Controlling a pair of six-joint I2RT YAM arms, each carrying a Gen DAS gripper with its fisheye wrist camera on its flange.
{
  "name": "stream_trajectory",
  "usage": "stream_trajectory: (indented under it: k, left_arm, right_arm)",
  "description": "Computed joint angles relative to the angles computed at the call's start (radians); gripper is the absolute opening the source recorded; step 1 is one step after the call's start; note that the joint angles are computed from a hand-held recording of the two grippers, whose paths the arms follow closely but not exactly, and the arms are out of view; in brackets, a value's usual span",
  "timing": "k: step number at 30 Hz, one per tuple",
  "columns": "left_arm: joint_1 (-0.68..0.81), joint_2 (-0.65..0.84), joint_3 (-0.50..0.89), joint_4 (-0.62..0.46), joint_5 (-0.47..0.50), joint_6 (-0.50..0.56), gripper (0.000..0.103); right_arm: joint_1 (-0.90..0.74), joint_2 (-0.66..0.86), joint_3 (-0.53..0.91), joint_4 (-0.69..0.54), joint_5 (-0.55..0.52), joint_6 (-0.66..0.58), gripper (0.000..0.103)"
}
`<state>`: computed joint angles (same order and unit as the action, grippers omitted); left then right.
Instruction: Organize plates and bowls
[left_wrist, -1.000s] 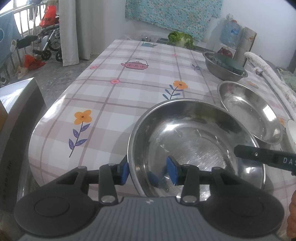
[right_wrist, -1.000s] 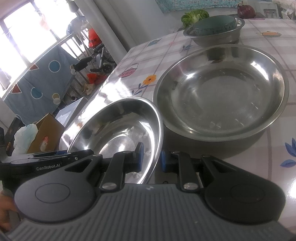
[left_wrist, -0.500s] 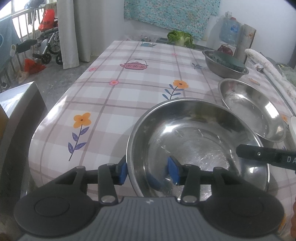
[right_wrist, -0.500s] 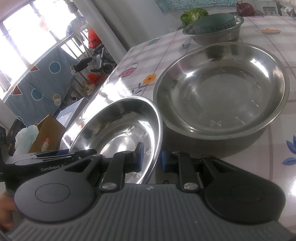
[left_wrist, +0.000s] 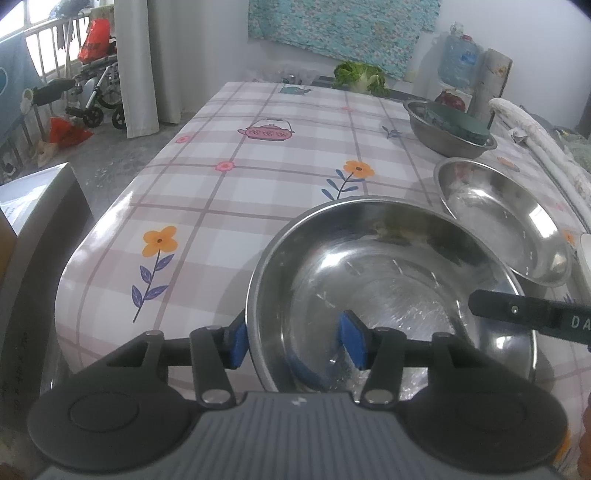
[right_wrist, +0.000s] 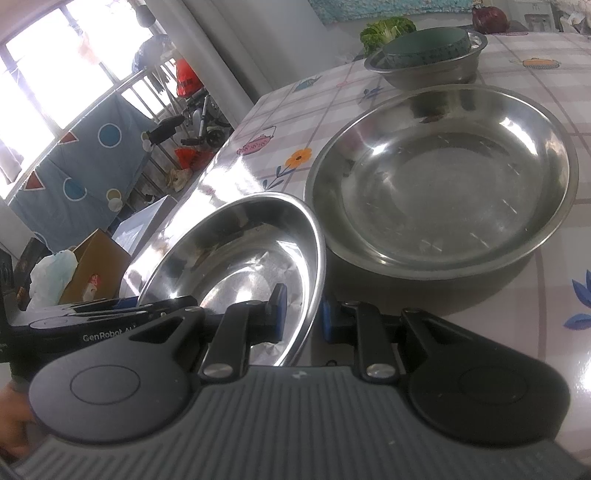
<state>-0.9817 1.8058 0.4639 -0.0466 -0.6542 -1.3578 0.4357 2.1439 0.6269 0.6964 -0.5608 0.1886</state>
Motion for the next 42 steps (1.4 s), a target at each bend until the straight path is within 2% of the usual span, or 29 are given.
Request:
stream_trajectory:
  k: [10,26,42]
  left_arm:
    - [-0.025,-0.022,0.003,-0.032,-0.015,-0.047,0.052]
    - [-0.071,-0.110,0.013,-0.165,-0.065,-0.133,0.052]
    - [-0.107,-0.162,0.042,-0.260,-0.116,-0.173,0.052]
  right_arm:
    - [0.006,-0.019,-0.003,-0.010,0.010,-0.001,0.019]
    - [0.005,-0.051,-0.021,0.006,-0.012,0.015,0.019]
    - [0.000,-0.102,-0.053,0.034,-0.013,0.037,0.019]
